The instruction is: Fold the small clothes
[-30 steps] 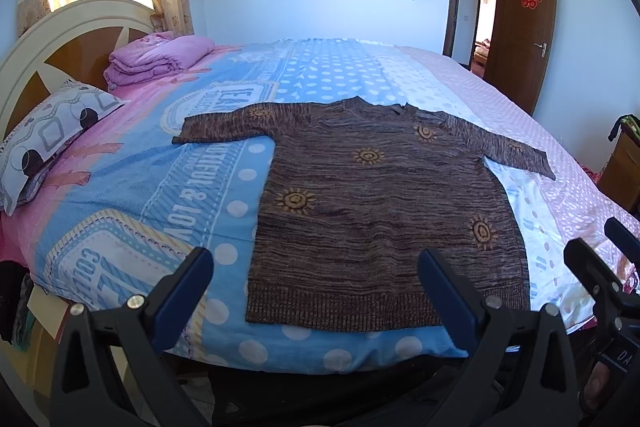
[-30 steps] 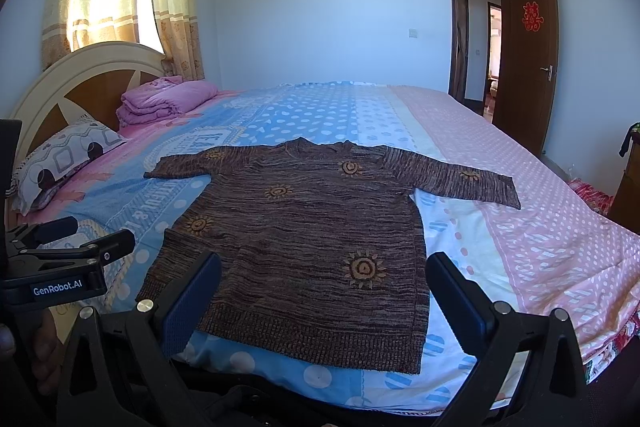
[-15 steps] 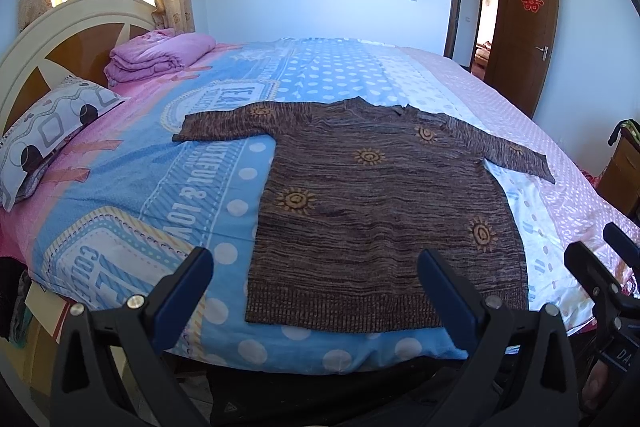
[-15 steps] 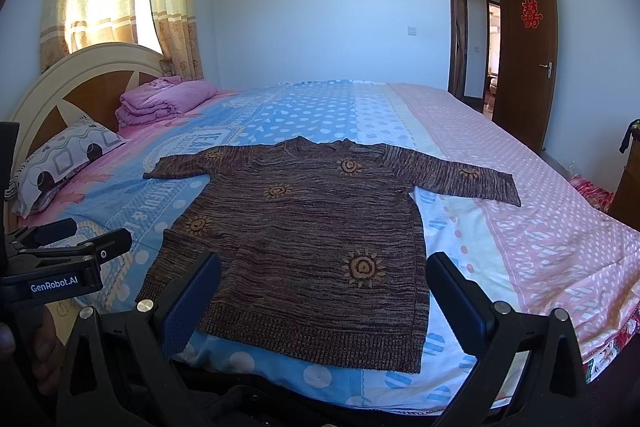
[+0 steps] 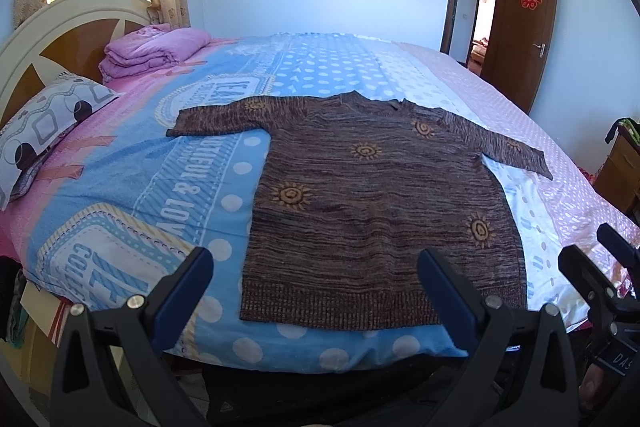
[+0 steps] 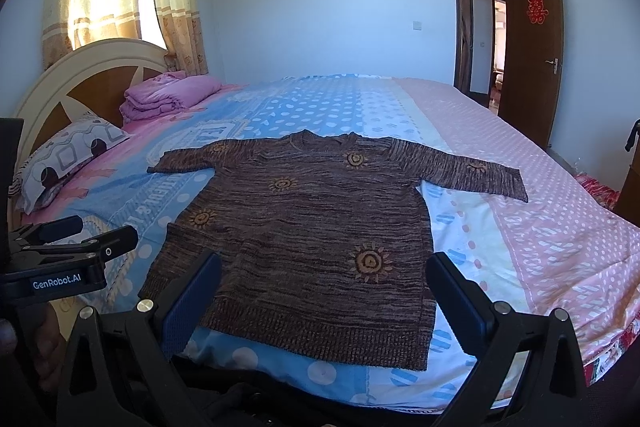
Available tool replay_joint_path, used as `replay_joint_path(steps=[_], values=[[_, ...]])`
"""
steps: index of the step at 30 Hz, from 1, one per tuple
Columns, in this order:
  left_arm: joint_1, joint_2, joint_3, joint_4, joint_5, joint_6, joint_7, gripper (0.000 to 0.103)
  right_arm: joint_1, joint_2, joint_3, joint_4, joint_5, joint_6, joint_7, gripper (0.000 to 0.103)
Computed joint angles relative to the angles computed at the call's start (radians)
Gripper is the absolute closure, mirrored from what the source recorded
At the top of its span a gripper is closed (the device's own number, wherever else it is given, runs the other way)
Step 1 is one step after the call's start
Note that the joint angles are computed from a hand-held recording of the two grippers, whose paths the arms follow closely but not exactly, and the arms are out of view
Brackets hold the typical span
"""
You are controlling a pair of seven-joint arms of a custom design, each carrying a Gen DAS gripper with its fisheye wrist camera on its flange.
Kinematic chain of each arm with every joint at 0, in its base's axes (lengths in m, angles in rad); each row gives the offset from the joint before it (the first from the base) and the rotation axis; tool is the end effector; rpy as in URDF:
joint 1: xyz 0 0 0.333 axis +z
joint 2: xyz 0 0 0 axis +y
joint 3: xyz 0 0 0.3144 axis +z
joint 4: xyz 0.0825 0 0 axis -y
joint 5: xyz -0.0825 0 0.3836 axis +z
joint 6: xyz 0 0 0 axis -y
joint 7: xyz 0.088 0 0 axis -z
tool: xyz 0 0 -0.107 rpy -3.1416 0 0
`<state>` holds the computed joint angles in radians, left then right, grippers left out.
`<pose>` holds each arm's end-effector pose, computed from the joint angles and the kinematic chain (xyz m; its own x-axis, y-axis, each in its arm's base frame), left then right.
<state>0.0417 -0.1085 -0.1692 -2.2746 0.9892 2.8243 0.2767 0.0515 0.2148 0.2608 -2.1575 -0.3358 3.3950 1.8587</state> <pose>0.5246 -0.1113 0.4565 0.2835 -0.9581 0.0411 -0.6352 -0.2197 -0.7404 0.5679 0.2132 0.4256 0.3858 -0.9202 -0.0660 -0.5019 -0.1494 -0.8519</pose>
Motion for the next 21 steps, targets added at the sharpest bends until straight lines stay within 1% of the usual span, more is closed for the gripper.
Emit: replay_joint_path(steps=[1, 2, 4, 6, 8, 10, 14, 18, 21], values=[[0.000, 0.006, 0.003, 0.002, -0.008, 0.009, 0.008, 0.000, -0.069, 0.011, 0.063, 0.010, -0.045, -0.007, 0.028, 0.001], [0.002, 0.012, 0.005, 0.005, -0.008, 0.014, 0.009, 0.000, -0.114, 0.022, 0.104, 0.018, -0.074, -0.012, 0.045, 0.001], [0.000, 0.032, 0.010, 0.019, -0.024, 0.008, 0.026, 0.000, -0.123, 0.037, 0.111, 0.033, -0.077, -0.020, 0.047, 0.001], [-0.005, 0.051, 0.019, 0.031, -0.053, 0.007, 0.058, 0.000, -0.158, 0.060, 0.144, 0.055, -0.082, -0.037, 0.044, 0.001], [-0.010, 0.073, 0.028, 0.046, -0.068, 0.006, 0.083, 0.000, -0.160, 0.078, 0.146, 0.074, -0.062, -0.053, 0.021, 0.001], [-0.014, 0.097, 0.039, 0.066, -0.080, -0.001, 0.105, 0.000, -0.133, 0.097, 0.118, 0.096, -0.032, -0.060, -0.011, 0.001], [-0.025, 0.160, 0.065, 0.121, -0.106, -0.011, 0.158, 0.000, -0.083, 0.145, 0.062, 0.157, 0.027, -0.102, -0.067, 0.001], [-0.046, 0.244, 0.097, 0.203, -0.136, -0.040, 0.231, 0.000, -0.045, 0.215, 0.015, 0.254, 0.079, -0.177, -0.114, 0.001], [-0.064, 0.312, 0.121, 0.274, -0.178, -0.069, 0.291, 0.000, 0.012, 0.262, -0.055, 0.329, 0.116, -0.218, -0.126, 0.001]])
